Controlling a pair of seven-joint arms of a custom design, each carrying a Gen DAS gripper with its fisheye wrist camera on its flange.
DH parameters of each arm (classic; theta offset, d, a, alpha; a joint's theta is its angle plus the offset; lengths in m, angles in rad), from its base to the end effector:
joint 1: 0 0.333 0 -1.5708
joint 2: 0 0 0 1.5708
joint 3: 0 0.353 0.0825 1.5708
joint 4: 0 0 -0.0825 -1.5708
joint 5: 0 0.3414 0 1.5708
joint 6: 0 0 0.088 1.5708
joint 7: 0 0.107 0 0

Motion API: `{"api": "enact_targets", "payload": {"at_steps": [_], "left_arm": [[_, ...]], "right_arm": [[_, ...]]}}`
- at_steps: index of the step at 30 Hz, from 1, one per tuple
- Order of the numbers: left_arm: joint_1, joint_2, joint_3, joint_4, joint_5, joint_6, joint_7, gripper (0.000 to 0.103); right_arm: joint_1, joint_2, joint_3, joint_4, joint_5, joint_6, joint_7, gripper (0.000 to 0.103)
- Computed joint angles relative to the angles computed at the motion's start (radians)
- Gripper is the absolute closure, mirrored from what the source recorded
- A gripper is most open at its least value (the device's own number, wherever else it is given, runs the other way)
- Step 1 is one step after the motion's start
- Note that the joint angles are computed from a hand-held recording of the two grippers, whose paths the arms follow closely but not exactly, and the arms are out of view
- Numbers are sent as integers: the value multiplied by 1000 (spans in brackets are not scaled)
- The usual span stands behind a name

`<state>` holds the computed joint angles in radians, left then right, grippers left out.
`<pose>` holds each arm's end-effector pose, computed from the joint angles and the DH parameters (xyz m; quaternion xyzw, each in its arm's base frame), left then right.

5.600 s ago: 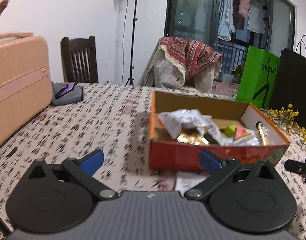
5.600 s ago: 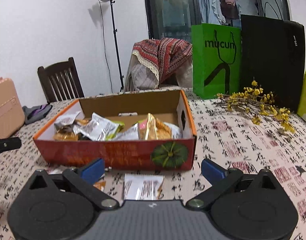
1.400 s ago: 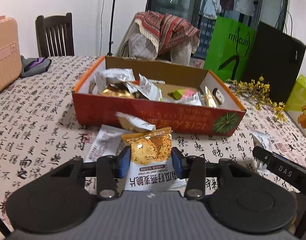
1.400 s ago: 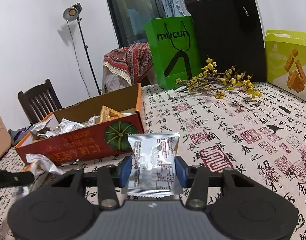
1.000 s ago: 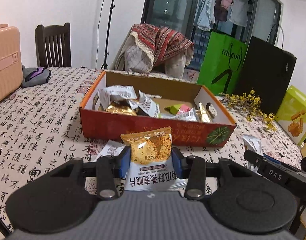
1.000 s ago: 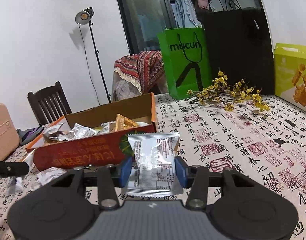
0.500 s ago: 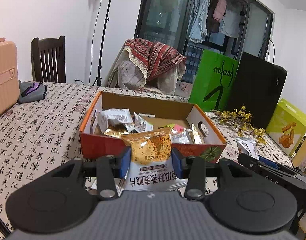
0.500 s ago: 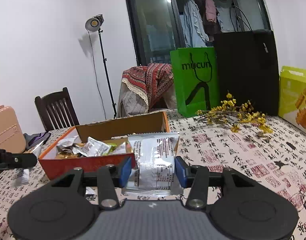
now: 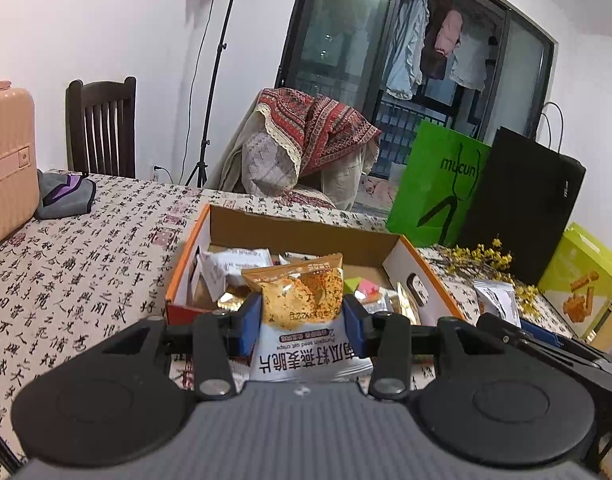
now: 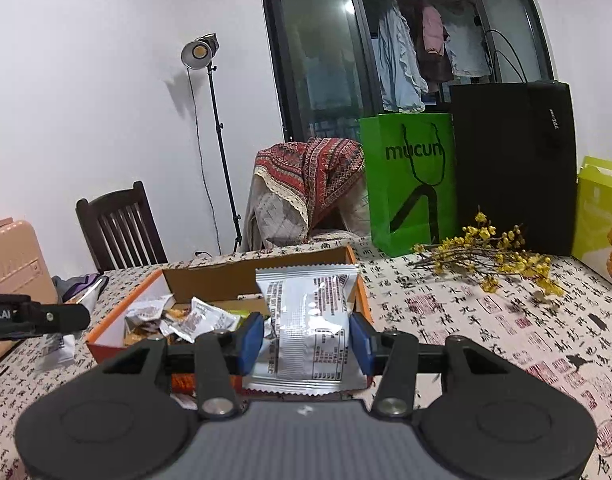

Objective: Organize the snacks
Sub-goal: 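Lower both packets into the box and open both grippers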

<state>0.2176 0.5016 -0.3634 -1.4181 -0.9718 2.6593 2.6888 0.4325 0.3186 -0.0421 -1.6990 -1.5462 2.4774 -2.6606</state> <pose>0.7206 -0.0145 0.5452 -0.4612 0.7173 -0.4920 0.1754 0.6052 0.2567 0.5096 -0.4072 0.7120 -0.4297 0.3775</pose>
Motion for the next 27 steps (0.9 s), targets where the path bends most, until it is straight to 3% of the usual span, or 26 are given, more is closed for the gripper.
{"api": "enact_targets", "payload": {"at_steps": [7, 18, 27], "left_arm": [[-38, 70, 8, 115, 90, 6, -90, 59], [-102, 230, 13, 351, 326, -6, -334, 59], [-186, 448, 43, 705, 537, -85, -572, 59]], "right_arm": [[-10, 42, -19, 77, 9, 27, -34, 57], [-13, 161, -86, 247, 105, 111, -143, 57], [0, 286, -167, 399, 243, 171, -238, 57]]}}
